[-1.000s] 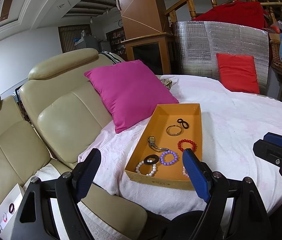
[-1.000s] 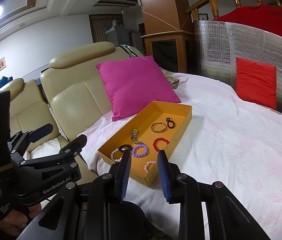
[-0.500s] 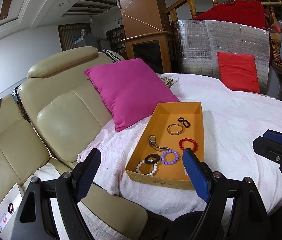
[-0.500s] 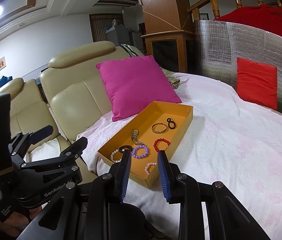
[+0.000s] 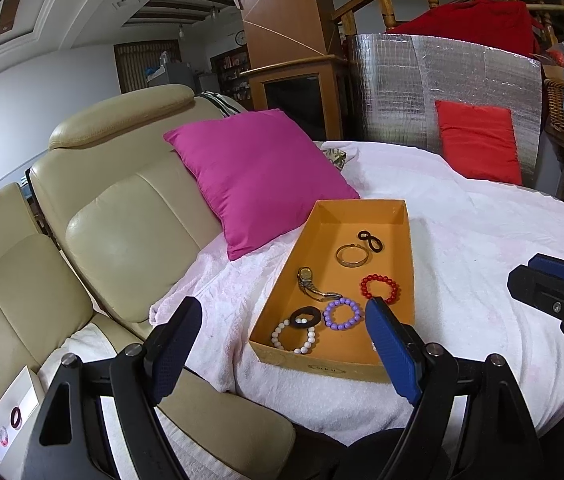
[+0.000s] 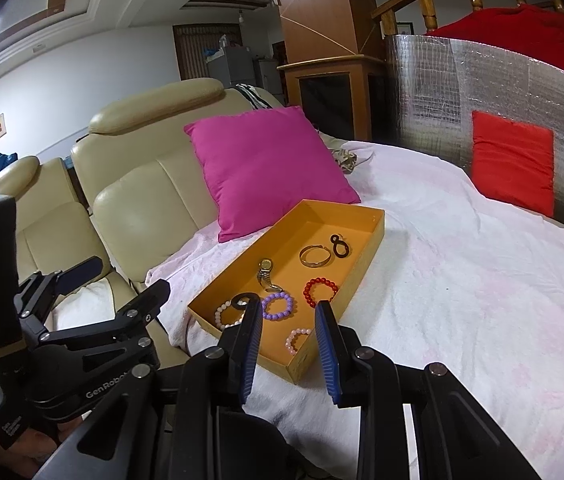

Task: Organize jewelry

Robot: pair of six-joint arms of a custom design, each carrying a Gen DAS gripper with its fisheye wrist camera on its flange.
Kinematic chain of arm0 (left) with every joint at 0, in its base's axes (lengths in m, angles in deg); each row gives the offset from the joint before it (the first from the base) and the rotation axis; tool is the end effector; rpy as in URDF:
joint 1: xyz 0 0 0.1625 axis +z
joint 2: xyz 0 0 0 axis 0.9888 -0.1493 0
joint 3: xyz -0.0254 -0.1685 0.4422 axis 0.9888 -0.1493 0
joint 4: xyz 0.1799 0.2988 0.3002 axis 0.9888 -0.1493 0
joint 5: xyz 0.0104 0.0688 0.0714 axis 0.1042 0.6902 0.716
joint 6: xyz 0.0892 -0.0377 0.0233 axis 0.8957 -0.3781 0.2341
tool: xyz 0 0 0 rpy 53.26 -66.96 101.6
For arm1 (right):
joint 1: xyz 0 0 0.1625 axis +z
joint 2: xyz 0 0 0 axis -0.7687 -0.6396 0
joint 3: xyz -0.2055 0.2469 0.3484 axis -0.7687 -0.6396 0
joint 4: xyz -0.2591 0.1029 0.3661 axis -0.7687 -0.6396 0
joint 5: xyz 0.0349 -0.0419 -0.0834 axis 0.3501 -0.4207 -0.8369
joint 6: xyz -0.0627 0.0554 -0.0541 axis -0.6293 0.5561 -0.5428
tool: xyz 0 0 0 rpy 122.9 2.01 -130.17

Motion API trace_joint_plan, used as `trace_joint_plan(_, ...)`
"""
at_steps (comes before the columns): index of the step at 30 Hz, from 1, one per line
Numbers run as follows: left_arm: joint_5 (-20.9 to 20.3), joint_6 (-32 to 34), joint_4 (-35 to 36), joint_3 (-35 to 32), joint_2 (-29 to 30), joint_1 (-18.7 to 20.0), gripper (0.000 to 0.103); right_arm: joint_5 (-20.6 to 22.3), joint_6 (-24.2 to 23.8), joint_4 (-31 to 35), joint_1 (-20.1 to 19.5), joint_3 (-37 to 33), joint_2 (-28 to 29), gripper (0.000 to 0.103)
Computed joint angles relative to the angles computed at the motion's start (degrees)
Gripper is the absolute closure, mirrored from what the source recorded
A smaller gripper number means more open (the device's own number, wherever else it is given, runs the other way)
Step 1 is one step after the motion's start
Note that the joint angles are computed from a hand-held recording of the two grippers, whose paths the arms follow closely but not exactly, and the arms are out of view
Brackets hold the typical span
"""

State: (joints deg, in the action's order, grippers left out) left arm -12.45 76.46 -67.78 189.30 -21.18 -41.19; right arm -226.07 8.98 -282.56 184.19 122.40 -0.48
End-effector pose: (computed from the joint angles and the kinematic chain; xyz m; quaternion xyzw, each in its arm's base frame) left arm -0.2324 -0.4817 0.4207 0.2958 0.7954 -0.3970 0.3496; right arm 0.4651 -0.4056 0.1257 0.1695 -0.8413 0.4297 0.2807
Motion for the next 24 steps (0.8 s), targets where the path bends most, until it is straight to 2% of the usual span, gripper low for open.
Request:
trace_joint_plan(11,-0.99,1.67,-1.92,-1.59,1.52,2.88,0.019,1.13,0.19,1.71,-2.01,-2.64,2.15,0.072)
trace_joint_plan(24,0.8,0.74,-1.62,-1.77,2.82,2.46,0.019,3.09,-1.49,-0.31,-3.45,-1.92,1.63,0.072)
